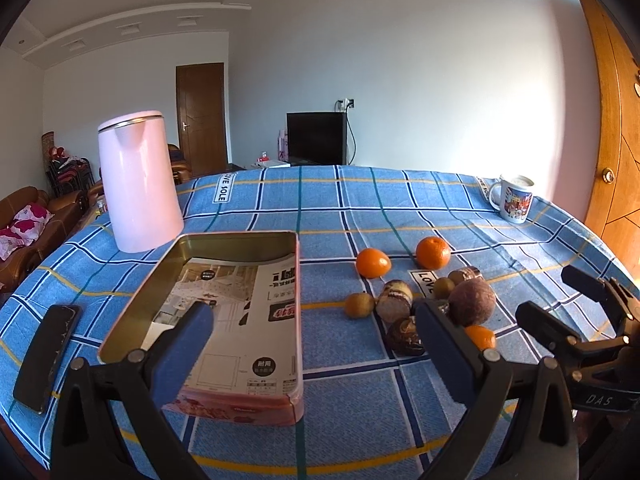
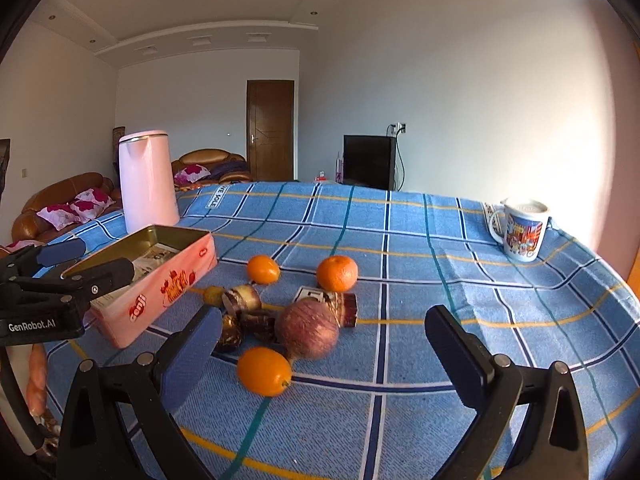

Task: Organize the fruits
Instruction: 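Grasp a dark brown round fruit with the left tool while the right tool grasps a tangerine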

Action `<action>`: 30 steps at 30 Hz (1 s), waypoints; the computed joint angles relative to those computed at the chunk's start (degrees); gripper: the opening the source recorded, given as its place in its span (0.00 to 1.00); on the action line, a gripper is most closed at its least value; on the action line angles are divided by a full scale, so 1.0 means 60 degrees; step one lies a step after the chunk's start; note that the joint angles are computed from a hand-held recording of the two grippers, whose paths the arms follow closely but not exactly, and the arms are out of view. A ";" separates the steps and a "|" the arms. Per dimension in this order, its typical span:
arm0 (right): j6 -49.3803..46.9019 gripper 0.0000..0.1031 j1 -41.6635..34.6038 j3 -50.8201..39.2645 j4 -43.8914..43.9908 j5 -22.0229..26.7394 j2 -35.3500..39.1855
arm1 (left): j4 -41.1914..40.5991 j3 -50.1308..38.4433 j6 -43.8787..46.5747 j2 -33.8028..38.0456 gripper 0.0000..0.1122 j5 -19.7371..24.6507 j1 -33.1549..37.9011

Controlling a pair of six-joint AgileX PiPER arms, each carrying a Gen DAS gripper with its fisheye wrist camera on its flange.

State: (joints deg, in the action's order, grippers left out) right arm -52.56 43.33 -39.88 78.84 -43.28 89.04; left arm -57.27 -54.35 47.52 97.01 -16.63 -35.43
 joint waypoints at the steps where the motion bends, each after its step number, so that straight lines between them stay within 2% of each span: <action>1: 0.0136 0.99 -0.0136 0.0080 -0.0071 0.0271 -0.0030 | 0.0071 -0.0013 -0.0037 0.0055 0.92 0.0018 -0.0060; 6: -0.0059 0.97 -0.0376 -0.0027 -0.0027 0.1151 0.0142 | 0.0266 -0.0079 -0.0094 0.0227 0.92 0.0074 -0.0252; 10: -0.0456 0.81 -0.0671 -0.0319 0.0120 0.2111 0.0462 | 0.0161 -0.0101 -0.0049 0.0249 0.92 0.0122 -0.0238; 12: -0.0811 0.76 -0.0863 -0.0549 0.0439 0.2562 0.0668 | 0.0146 -0.0114 -0.0039 0.0272 0.92 0.0119 -0.0243; 15: -0.1394 0.74 -0.1130 -0.0832 0.0938 0.3106 0.0910 | 0.0370 -0.0121 -0.0245 0.0297 0.92 0.0215 -0.0211; 18: -0.2054 0.66 -0.1357 -0.1045 0.1506 0.3656 0.1018 | 0.0281 -0.0215 -0.0104 0.0433 0.92 0.0279 -0.0232; 20: -0.3029 0.59 -0.1553 -0.1249 0.2386 0.4035 0.1111 | 0.0307 -0.0257 -0.0110 0.0506 0.92 0.0332 -0.0260; 22: -0.3429 0.46 -0.1674 -0.1286 0.2690 0.4306 0.1121 | 0.0059 -0.0295 0.0197 0.0560 0.92 0.0323 -0.0333; 24: -0.2880 0.40 -0.1619 -0.1145 0.2025 0.4400 0.1062 | -0.0085 -0.0296 0.0375 0.0560 0.92 0.0274 -0.0416; 28: 0.0108 0.40 -0.1621 -0.0354 -0.0854 0.4260 0.0666 | -0.0403 -0.0410 0.0762 0.0588 0.92 0.0282 -0.0559; 30: 0.0855 0.40 -0.1588 0.0049 -0.1474 0.3881 0.0329 | -0.1216 -0.0676 0.1580 0.0753 0.92 0.0462 -0.0606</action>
